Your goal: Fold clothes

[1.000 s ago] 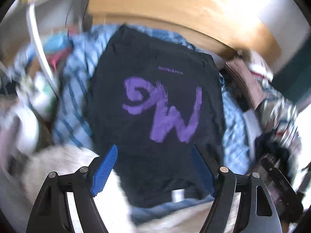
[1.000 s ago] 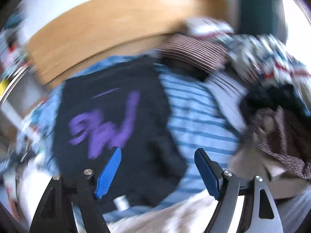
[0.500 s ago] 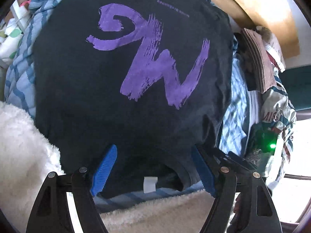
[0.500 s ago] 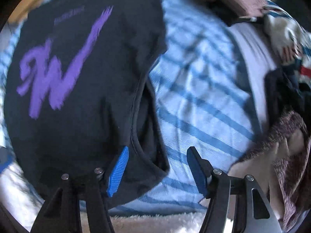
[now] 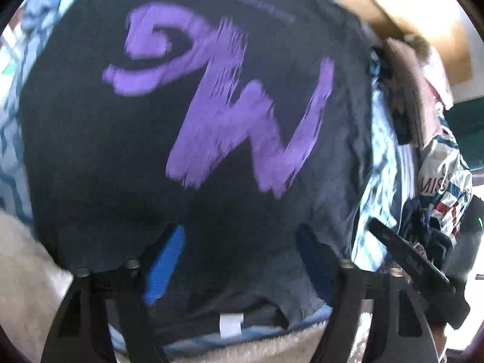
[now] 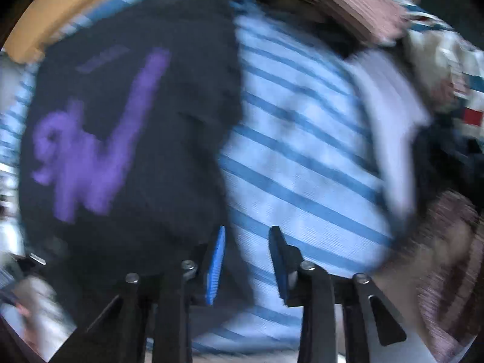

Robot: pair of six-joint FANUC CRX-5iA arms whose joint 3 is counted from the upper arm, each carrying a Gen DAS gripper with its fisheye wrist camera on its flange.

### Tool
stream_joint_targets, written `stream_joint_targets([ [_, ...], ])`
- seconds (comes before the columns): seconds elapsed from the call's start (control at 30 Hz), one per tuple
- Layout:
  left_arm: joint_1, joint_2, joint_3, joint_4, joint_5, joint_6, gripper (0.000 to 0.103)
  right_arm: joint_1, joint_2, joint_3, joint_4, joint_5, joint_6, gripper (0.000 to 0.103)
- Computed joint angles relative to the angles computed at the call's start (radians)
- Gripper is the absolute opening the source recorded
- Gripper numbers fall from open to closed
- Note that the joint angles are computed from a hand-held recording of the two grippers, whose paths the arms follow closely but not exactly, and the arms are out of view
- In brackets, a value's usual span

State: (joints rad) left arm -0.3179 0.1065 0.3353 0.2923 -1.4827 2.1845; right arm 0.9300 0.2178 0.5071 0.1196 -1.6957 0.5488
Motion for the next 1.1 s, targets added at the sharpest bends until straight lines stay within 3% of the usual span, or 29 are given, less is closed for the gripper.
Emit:
stream_joint_targets([
  [0.03, 0.004, -0.013, -0.013, -0.001, 0.028, -0.011, 0.069, -0.019, -0.002, -0.011, -0.045, 0.052, -0.001, 0.017],
  [0.1, 0.038, -0.03, -0.06, 0.051, 0.068, -0.055, 0.069, -0.055, 0.005, -0.025, -0.125, 0.129, 0.001, 0.013],
  [0.13, 0.058, -0.035, -0.081, 0.08, 0.075, -0.076, 0.069, -0.059, 0.022, -0.034, -0.108, 0.099, -0.01, 0.012],
  [0.17, 0.073, -0.038, -0.094, 0.089, 0.078, -0.084, 0.069, -0.068, 0.024, -0.056, -0.104, 0.092, -0.027, 0.0],
  [0.27, 0.103, -0.051, -0.132, 0.102, 0.096, -0.09, 0.069, -0.148, -0.104, -0.21, -0.221, 0.255, -0.185, 0.0],
  [0.3, 0.112, -0.055, -0.144, 0.105, 0.104, -0.089, 0.069, -0.145, -0.122, -0.222, -0.206, 0.265, -0.207, 0.0],
  [0.33, 0.12, -0.058, -0.163, 0.12, 0.121, -0.091, 0.069, -0.137, -0.132, -0.226, -0.179, 0.263, -0.223, 0.009],
  [0.43, 0.131, -0.078, -0.214, 0.146, 0.167, -0.104, 0.069, -0.082, -0.088, -0.169, -0.016, 0.164, -0.19, 0.014],
  [0.53, 0.14, -0.093, -0.241, 0.137, 0.187, -0.106, 0.069, -0.122, -0.094, -0.184, -0.053, 0.224, -0.227, 0.048],
  [0.73, 0.171, -0.111, -0.307, 0.185, 0.226, -0.096, 0.069, -0.159, -0.115, -0.25, -0.104, 0.303, -0.214, 0.05],
  [0.87, 0.16, -0.108, -0.299, 0.162, 0.223, -0.085, 0.07, -0.146, -0.224, -0.347, -0.114, 0.394, -0.255, 0.048],
  [0.93, 0.151, -0.104, -0.285, 0.14, 0.216, -0.083, 0.07, -0.122, -0.244, -0.357, -0.075, 0.333, -0.277, 0.04],
  [1.0, 0.144, -0.101, -0.271, 0.118, 0.206, -0.082, 0.07, -0.084, -0.229, -0.333, -0.032, 0.23, -0.213, 0.038],
  [1.1, 0.126, -0.089, -0.239, 0.082, 0.189, -0.081, 0.071, -0.056, -0.238, -0.338, -0.051, 0.203, -0.155, 0.034],
])
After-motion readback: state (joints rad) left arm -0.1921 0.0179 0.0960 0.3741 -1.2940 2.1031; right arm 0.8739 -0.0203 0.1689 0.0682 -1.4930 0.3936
